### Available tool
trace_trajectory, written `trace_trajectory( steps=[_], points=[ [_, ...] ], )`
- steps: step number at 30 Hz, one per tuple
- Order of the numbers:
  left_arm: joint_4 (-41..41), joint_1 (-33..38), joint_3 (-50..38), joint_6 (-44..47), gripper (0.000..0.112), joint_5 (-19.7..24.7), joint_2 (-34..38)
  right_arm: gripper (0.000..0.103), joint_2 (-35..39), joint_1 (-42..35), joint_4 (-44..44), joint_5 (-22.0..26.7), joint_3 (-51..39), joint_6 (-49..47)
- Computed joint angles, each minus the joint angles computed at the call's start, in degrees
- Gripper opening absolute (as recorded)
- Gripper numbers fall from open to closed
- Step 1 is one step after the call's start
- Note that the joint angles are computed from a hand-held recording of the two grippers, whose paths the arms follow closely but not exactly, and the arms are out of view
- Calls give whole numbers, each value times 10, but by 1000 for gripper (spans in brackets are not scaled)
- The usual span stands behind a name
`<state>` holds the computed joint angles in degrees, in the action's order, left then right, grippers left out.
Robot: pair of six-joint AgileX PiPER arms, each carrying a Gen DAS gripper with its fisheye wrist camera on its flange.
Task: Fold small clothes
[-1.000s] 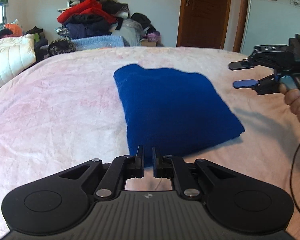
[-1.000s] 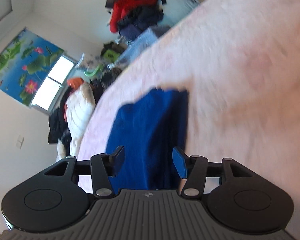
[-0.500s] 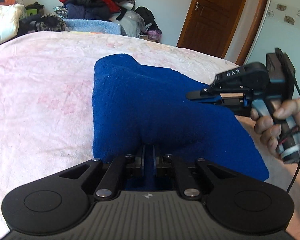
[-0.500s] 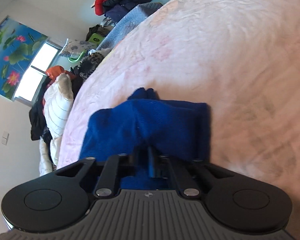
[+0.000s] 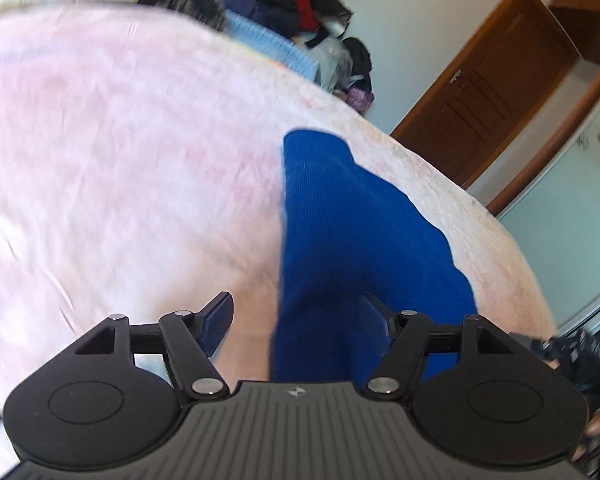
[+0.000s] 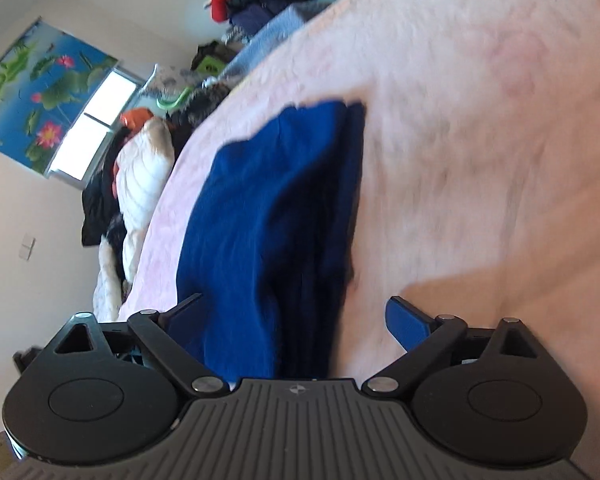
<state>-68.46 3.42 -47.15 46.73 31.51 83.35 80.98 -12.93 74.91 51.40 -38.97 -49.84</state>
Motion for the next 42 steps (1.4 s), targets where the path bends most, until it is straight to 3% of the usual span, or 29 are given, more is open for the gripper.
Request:
trace_trajectory(
  steps=[4,6,10,12,14,15,16,17,18,20,25,33,42],
  points=[
    [-84,25,13,44,69,83,32,91,8,12,27,22,10,-10],
    [-114,30,18,60,70,94,41,91,17,19,41,33,10,-9],
    [-150,55,17,57,71,157,71,92,30,36,57,38,3,-2],
    [-142,58,7,47,70,166,79,86,37,42,55,46,-4,5],
    [-127,55,4,36,62,158,75,66,42,43,49,49,-5,18],
    [-113,50,1,25,50,147,71,58,49,39,47,56,-7,23],
    [-92,46,-5,8,35,136,71,39,50,37,40,54,-6,32],
    [-78,43,-9,-3,30,128,72,25,53,39,34,44,-4,38],
    [-67,45,-11,-9,27,126,71,22,55,38,32,41,-2,38],
    [-31,38,-20,-38,18,115,69,21,61,31,50,47,11,17],
    [84,-11,-50,-123,12,68,43,19,29,54,19,18,3,31],
    [99,-5,-55,-133,12,102,8,18,-20,49,-85,48,-60,91],
    [111,7,-2,-127,12,123,-38,18,-65,17,-100,85,-5,84]
  ],
)
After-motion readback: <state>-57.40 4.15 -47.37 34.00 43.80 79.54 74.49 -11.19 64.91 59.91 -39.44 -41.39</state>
